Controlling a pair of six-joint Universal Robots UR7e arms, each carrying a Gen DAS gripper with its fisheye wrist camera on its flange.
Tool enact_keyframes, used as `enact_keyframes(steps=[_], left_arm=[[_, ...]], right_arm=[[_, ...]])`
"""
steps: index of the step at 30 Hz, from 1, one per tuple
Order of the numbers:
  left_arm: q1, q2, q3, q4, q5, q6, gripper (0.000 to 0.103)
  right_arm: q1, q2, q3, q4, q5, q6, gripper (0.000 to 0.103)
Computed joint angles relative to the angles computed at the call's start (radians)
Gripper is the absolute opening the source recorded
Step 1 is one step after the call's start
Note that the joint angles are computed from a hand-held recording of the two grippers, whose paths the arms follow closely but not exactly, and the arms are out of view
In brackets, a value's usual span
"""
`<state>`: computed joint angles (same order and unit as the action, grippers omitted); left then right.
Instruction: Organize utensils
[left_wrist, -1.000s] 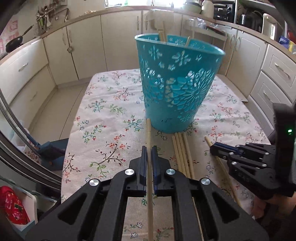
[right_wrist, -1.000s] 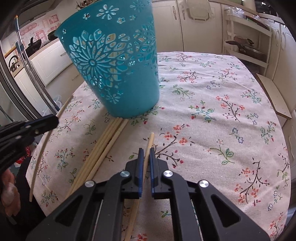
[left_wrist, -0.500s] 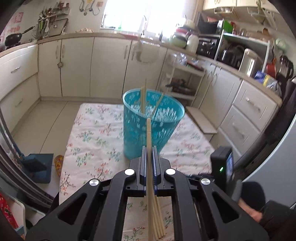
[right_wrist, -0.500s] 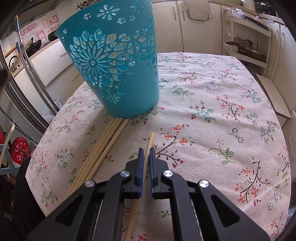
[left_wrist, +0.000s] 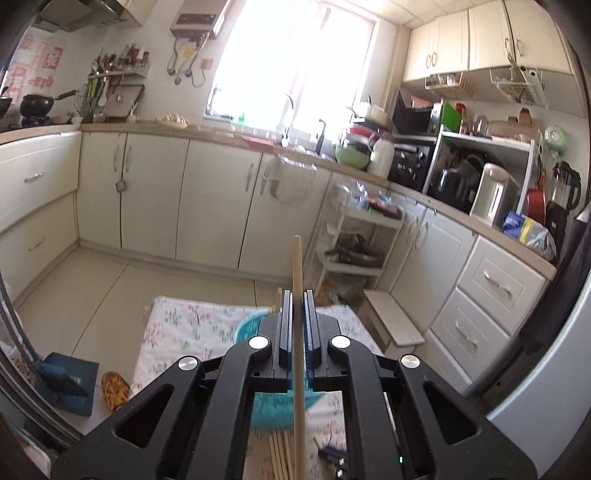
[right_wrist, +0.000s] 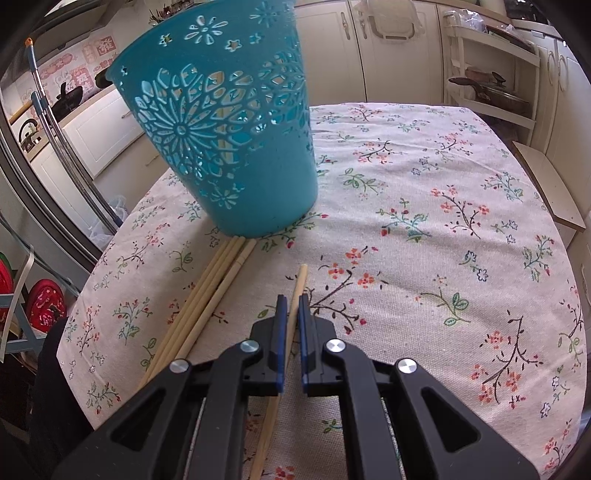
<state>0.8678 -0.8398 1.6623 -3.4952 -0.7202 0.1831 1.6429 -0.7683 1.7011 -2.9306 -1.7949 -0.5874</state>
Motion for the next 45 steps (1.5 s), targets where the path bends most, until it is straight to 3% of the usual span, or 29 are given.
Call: enact_keyframes(steps=[6,16,25,29,32,34,38,41,45], left_arm=[[0.029,0.106,-0.167,-0.158,-0.004,0.132,0.005],[0.096,0.24,-0.347,-0.275,-0.016,0.203,0.005],[0.12,0.261,-0.328,-0.177,0.006,0.157,0.006],[0.124,0.251,-0.297,-0.069,0.05,0.092,0.006],[0.119,0.228,-0.245,-0.048,0.087,0.058,0.022],[0.11,0.212,-0.204,-0.083,0.112,0.056,0.041],[0.091,0.153,-0.087,-0.148,0.162,0.044,0.053],[0.082,0.109,0.011,-0.191,0.206,0.014,0.063],[0.095,0.047,0.14,-0.114,0.25,-0.152,0.07]], right_arm=[[-0.006,-0.004,-0.003,0.011,0.01,0.0,0.005],[-0.015,-0.008,-0.01,0.033,0.031,0.014,0.005],[-0.02,-0.01,-0.012,0.041,0.041,0.016,0.005],[-0.02,-0.011,-0.01,0.04,0.041,0.016,0.005],[-0.019,-0.01,-0.01,0.035,0.038,0.013,0.005],[-0.019,-0.01,-0.01,0.036,0.038,0.013,0.006],[-0.02,-0.016,-0.006,0.041,0.049,0.008,0.01],[-0.009,-0.018,0.012,0.01,0.017,-0.015,0.012],[0.009,-0.008,0.023,-0.038,-0.036,-0.053,0.01]])
